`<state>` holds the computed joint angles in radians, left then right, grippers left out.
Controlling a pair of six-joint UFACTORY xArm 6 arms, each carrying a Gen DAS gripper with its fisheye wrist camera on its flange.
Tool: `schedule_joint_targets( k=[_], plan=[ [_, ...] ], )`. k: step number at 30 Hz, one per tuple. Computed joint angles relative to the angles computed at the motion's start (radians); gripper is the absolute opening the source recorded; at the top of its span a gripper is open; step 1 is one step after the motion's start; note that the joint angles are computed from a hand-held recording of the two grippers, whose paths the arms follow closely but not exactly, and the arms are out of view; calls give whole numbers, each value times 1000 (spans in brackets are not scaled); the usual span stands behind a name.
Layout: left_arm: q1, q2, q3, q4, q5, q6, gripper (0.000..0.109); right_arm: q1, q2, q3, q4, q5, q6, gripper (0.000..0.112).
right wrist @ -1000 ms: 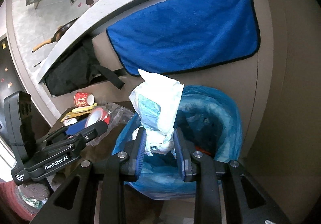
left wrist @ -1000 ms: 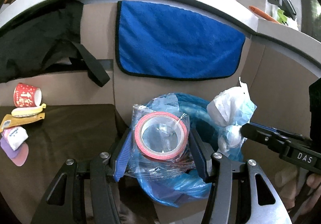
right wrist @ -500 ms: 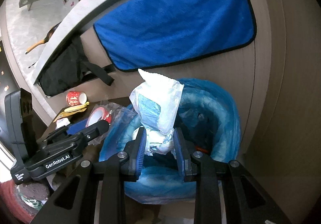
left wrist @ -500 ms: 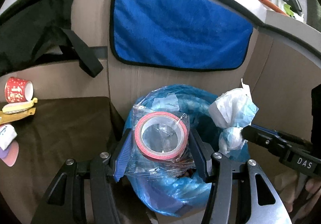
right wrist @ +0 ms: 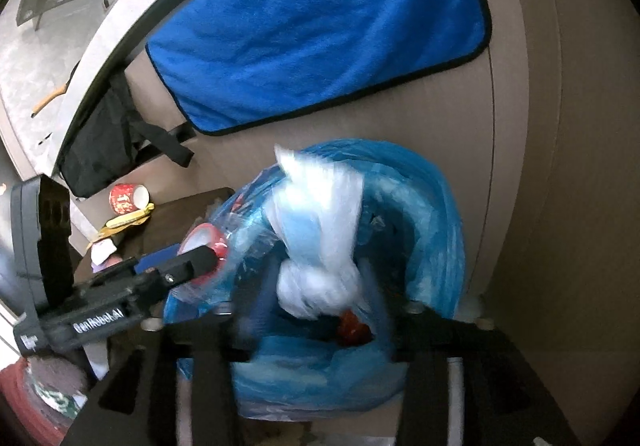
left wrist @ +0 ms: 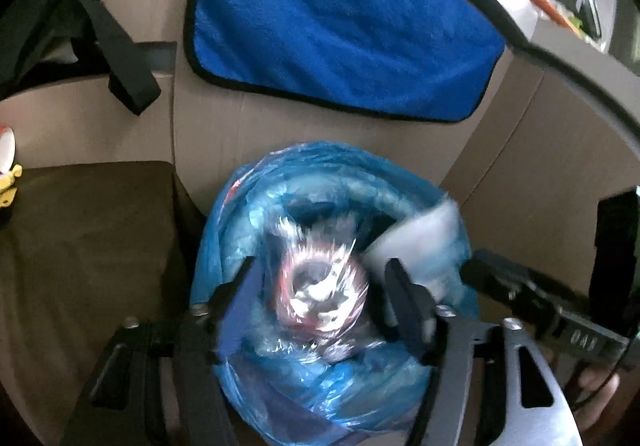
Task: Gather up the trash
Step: 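Move both tools back toward the remaining trash on the table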
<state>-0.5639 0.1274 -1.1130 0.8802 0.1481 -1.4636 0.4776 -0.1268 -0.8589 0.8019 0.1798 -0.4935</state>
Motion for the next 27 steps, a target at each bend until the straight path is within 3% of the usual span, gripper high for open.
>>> schedule_joint_targets(
  k=[2,6,13,16,20,23,27],
  plan=[
    [13,-14,8,51,-12,-61,77,9,-8,15,-18,-35,17,61],
    [39,-80,52,98,-5,-131,81,5,-22,16,-1,-34,25,61],
    [34,-370,255,298,198,-266,92,42,-73,33,-121,-56,123,61],
    [33,-547,395,271,312,-234,95,83,-80,30,-173,-72,144,62],
    [57,-766,564,203,496,-152,102,153,-45,-10,-409,-95,307,68],
    [144,-895,683,91,486,-58,102,214,2,-61,-459,-106,325,76],
    [255,-1094,838,23,480,-20,102,306,116,-195,-416,-59,256,79]
  ],
)
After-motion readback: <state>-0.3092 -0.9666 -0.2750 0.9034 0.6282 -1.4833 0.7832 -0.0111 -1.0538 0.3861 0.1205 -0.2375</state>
